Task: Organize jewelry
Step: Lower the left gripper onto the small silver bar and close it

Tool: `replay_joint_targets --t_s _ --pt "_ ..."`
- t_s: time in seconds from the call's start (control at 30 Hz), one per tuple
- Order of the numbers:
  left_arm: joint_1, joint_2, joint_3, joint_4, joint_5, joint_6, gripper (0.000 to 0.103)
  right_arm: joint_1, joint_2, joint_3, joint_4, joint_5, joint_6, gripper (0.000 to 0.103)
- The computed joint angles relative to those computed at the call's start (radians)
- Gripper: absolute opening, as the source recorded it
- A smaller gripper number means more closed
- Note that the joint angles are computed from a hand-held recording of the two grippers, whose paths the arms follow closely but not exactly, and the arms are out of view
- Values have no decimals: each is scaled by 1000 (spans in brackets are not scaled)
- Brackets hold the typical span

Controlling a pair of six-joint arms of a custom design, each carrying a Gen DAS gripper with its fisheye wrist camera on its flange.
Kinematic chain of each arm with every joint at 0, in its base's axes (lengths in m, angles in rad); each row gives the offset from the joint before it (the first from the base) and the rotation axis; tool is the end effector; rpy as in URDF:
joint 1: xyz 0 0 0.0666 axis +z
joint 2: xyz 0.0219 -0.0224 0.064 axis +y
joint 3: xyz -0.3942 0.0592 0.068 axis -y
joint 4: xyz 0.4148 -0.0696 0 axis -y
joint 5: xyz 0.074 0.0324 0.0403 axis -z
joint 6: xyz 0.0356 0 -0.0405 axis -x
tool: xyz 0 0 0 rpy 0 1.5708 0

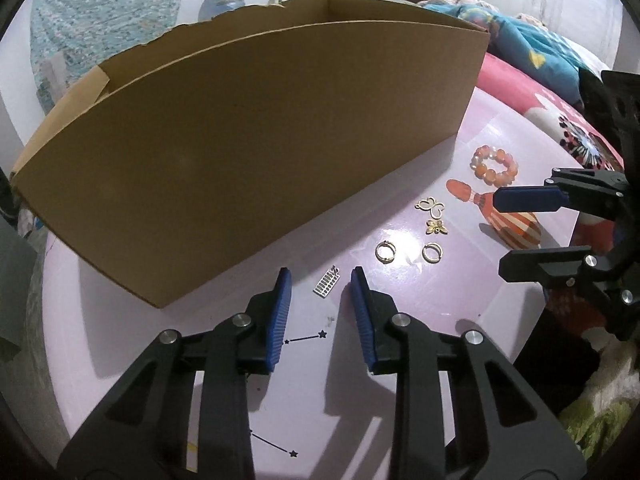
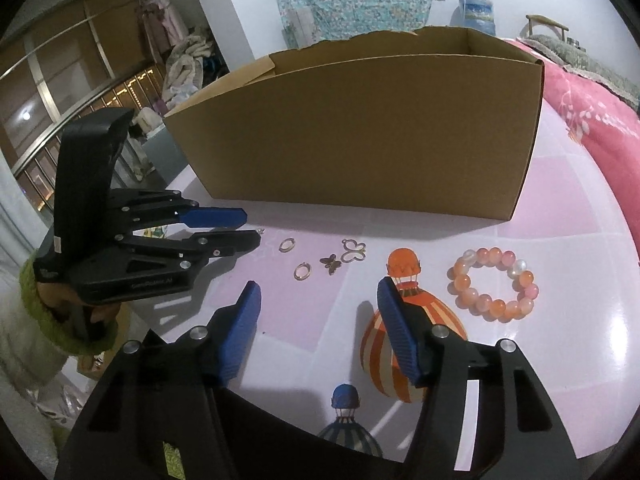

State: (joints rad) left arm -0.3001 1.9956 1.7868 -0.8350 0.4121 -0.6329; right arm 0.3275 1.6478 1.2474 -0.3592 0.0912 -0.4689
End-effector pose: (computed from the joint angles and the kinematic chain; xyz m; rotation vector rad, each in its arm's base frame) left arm 0.6697 -0.2226 0.2835 1.2646 2.1943 -0.4082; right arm 0.5515 0.1835 0.2812 0.2114 2.3353 0.2918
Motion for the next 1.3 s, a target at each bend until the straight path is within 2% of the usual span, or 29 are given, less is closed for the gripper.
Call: replay_joint_targets --t_s 0.53,0.8,1.07,1.3 --pt "-12 65 128 -142 -8 -82 22 -38 2 -21 58 -64 -8 58" --pt "-13 84 166 -191 -1 -130 22 -65 46 41 9 -107 6 58" --pt "-16 110 213 -240 1 -167 22 -67 73 98 -28 -113 25 58" --pt "-10 103 195 -228 20 -202 21 -67 87 111 -48 -123 26 58"
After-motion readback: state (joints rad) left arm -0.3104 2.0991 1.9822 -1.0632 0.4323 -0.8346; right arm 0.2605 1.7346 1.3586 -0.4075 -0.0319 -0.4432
